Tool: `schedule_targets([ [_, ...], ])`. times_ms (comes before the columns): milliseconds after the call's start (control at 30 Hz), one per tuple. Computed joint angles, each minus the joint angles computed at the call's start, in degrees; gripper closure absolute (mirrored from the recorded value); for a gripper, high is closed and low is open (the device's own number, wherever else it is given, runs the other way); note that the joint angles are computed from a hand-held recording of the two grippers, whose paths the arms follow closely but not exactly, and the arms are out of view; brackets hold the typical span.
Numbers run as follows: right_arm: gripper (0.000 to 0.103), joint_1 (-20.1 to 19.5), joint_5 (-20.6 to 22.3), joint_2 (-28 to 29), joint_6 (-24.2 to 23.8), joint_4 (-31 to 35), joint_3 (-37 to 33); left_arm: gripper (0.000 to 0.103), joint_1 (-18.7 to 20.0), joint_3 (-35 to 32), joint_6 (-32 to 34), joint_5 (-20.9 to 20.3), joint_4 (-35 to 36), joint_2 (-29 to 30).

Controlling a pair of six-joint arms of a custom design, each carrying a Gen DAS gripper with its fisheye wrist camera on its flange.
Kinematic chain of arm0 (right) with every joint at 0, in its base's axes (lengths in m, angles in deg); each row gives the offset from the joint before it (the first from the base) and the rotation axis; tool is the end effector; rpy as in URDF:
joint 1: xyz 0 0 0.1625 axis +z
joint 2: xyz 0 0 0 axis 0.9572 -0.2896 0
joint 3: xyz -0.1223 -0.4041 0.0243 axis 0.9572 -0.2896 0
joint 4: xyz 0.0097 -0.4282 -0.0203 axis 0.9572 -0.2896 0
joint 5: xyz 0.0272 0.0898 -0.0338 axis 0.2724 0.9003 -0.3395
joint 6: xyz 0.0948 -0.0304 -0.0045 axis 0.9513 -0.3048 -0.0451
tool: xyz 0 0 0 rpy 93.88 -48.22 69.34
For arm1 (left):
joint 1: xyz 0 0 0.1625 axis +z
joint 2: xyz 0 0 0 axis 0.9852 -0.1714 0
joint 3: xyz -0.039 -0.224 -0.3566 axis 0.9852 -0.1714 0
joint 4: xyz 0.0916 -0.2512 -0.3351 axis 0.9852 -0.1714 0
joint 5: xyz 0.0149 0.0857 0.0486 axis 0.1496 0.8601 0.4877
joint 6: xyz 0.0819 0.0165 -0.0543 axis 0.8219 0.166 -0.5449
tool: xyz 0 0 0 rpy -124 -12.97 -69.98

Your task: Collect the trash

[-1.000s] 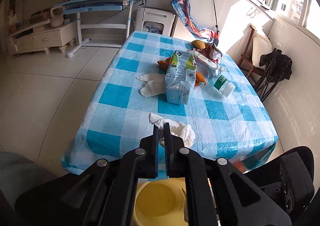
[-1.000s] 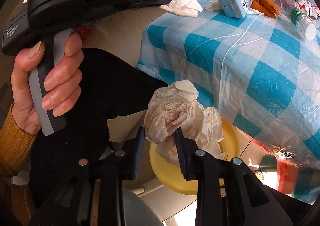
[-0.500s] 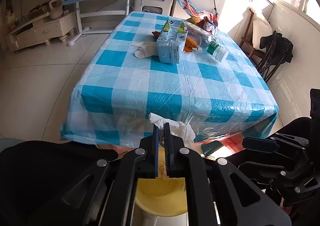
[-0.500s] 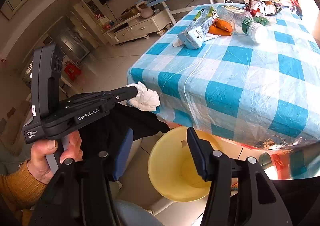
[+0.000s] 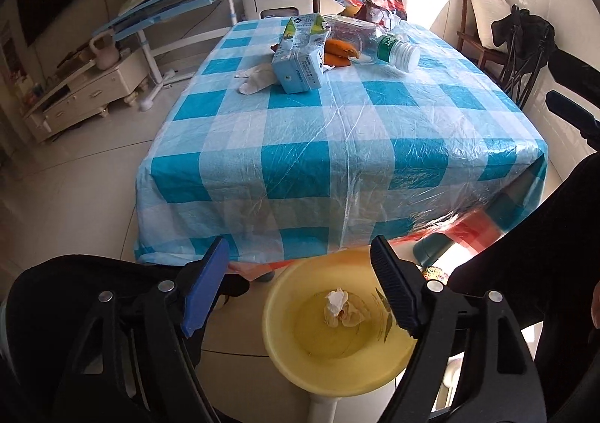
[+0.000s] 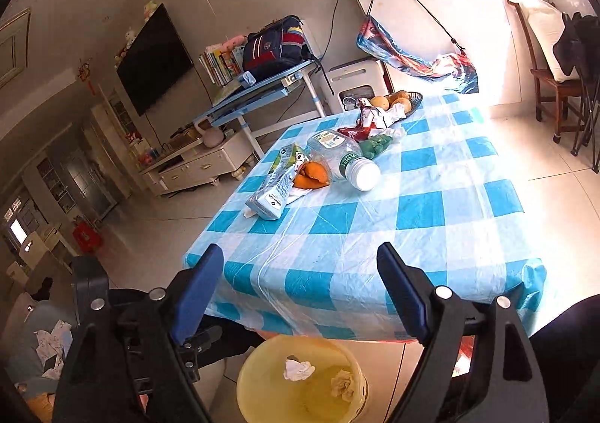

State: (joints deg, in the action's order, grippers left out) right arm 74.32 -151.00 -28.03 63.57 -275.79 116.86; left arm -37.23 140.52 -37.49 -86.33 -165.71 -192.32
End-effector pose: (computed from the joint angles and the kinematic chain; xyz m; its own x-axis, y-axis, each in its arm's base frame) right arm 0.4156 -0.2074 -0.0269 -0.9534 0.1419 0.2664 -0.1583 0.5162 -0.8417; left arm -0.0231 -0.2949 0.3788 -0.5567 0.4922 -0.6691 0.7389 0.6616 -0.1281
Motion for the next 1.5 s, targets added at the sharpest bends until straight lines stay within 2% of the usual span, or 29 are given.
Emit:
schedule_targets([
  [133,0.02,0.19,-1.87,-0.66,3.04,3.49,0.11,0.013,-2.63,1.51,-0.1,5.58,-4.6,-2.24],
  [300,0.019,0.9,-2.9,-0.47,2.31,9.34,-1.61,0.008,-1.83,1.43,-0.14,8.6,-11.1,-1.67],
  [433,0.019,1.27,-3.08,-0.29,1.96,13.14,-2.62,0.007,0.35,0.53,-1.11,8.56,-14.78,-0.37],
  [567,0.018,1.08,-2.98,-0.3,2.21,14.18,-2.66,0.007,2.29,-0.11,-1.79,7.67,-16.4,1.01],
  [900,0.018,1.28,-3.03,-0.64,2.96,15.48,-2.7,0.007,0.98,1.06,-1.72,9.03,-15.49,0.7],
  [1500,0.018,1.36,-3.11,-0.68,3.2,16.08,-2.94,0.007,1.23,1.33,-1.81,9.16,-15.71,1.08],
])
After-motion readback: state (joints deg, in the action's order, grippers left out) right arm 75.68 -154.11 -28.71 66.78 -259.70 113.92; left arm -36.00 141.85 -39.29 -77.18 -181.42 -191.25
